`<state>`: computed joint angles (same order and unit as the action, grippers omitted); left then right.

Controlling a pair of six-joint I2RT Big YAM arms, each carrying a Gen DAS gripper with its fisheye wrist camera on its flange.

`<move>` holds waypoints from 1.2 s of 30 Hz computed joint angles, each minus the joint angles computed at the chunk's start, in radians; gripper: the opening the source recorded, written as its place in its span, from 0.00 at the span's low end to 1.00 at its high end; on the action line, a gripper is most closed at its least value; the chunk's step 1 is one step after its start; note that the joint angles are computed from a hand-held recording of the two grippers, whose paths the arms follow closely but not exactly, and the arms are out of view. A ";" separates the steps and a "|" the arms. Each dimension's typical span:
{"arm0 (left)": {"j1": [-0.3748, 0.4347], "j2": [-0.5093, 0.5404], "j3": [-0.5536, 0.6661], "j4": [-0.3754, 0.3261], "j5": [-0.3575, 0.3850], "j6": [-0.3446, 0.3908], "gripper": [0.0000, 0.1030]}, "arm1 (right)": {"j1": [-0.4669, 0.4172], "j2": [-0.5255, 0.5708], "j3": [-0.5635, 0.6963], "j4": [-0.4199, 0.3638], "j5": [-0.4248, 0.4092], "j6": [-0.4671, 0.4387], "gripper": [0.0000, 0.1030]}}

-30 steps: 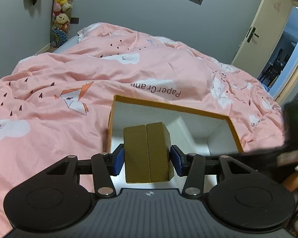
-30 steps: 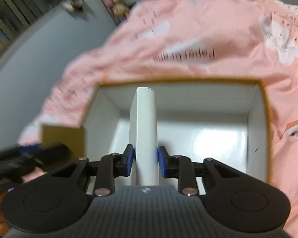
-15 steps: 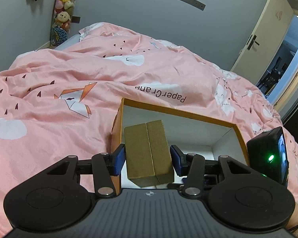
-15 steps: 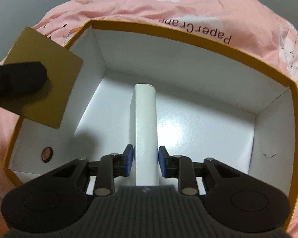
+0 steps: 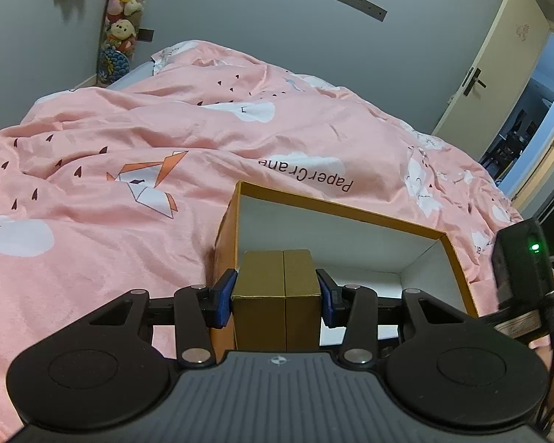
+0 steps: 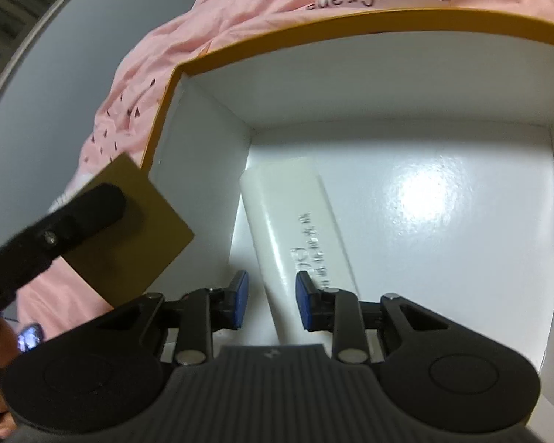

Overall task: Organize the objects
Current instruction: 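Lower the white box into the orange box and open the right gripper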

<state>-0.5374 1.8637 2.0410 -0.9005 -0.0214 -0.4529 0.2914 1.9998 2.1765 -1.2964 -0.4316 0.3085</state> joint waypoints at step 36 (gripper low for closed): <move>-0.026 0.205 0.335 -0.225 -0.035 0.207 0.49 | 0.036 0.107 0.089 -0.096 -0.110 -0.050 0.09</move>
